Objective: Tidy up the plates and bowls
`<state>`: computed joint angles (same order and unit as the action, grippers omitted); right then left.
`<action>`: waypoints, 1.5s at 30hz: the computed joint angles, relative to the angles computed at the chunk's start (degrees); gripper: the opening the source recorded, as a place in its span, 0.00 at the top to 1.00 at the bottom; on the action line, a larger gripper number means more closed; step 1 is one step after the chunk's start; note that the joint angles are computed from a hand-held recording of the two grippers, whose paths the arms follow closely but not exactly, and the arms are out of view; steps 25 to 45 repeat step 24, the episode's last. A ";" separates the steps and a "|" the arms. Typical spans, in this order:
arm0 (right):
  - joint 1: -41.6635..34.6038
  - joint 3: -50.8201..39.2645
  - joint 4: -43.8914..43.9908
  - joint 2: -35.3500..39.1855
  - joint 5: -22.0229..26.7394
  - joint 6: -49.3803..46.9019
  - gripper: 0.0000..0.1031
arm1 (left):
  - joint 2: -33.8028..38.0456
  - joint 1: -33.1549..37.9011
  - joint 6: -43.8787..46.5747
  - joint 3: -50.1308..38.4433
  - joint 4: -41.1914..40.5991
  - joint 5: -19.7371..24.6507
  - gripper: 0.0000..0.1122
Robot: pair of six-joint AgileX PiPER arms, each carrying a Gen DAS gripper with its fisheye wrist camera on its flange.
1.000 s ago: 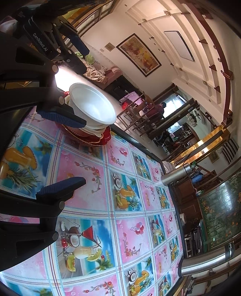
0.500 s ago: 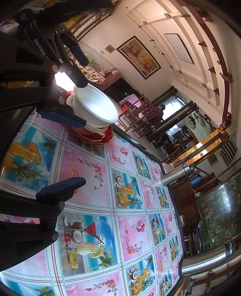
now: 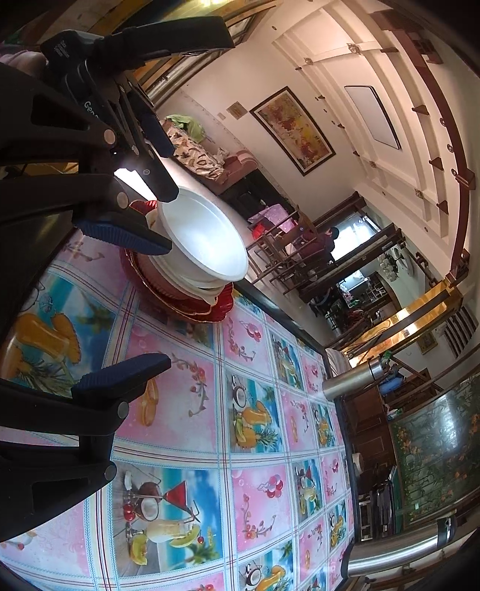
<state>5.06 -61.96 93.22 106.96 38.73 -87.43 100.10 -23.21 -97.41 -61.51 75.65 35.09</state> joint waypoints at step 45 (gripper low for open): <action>4.27 -1.88 -1.75 0.77 1.39 2.11 0.43 | -3.82 5.97 -13.89 5.67 15.30 -11.18 0.19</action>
